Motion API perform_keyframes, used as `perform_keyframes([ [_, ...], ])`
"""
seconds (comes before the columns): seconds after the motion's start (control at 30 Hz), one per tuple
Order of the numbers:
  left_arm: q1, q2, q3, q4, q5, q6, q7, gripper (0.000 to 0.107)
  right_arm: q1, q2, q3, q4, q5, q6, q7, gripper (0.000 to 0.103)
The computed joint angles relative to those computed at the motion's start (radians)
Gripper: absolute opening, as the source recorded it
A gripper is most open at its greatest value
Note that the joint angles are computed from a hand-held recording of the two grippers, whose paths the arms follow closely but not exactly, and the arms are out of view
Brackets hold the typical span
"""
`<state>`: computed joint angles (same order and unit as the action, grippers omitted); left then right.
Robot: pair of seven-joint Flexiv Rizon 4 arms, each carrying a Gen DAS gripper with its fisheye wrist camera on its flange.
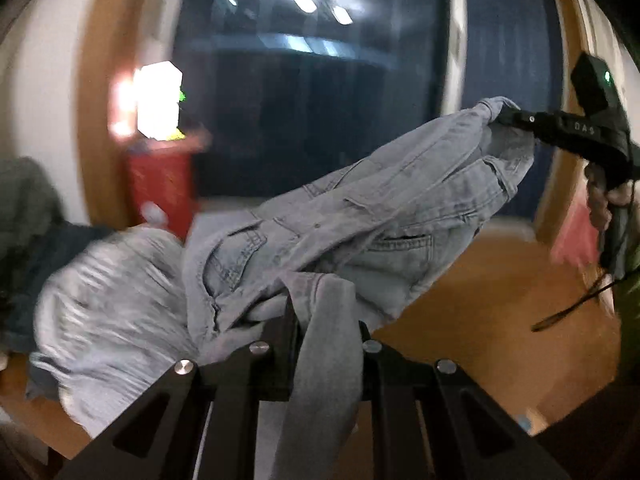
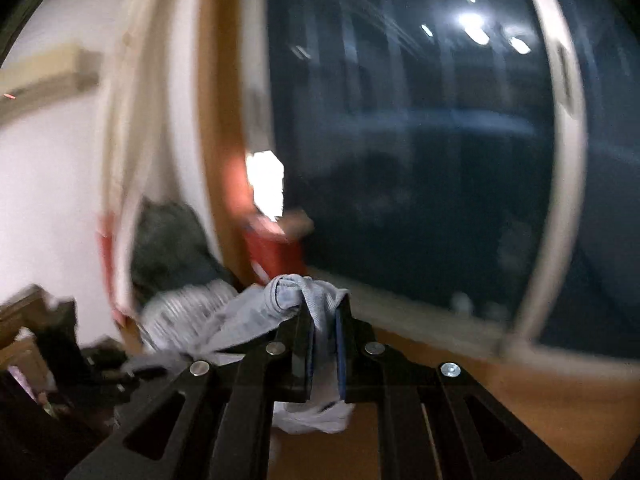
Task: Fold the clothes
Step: 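Lift the denim jacket off the pile with both grippers, then lay the denim jacket onto the open ledge with both grippers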
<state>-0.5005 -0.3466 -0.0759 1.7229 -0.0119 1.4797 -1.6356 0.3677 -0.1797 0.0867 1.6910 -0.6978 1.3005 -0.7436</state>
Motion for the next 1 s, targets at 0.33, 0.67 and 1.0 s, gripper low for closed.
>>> perform_keyframes([
  [0.33, -0.010, -0.087, -0.037, -0.061, -0.028, -0.307, 0.024, 0.038, 0.060, -0.091, 0.064, 0.066, 0.160, -0.668, -0.071, 0.017],
  [0.67, 0.021, -0.056, -0.006, -0.024, 0.072, -0.315, -0.040, 0.066, 0.103, -0.140, 0.127, -0.035, 0.271, -0.426, -0.268, 0.066],
  [1.0, 0.084, -0.107, -0.054, 0.039, -0.060, -0.242, 0.053, 0.066, 0.223, -0.440, 0.039, -0.317, 0.283, -0.571, -0.397, 0.039],
])
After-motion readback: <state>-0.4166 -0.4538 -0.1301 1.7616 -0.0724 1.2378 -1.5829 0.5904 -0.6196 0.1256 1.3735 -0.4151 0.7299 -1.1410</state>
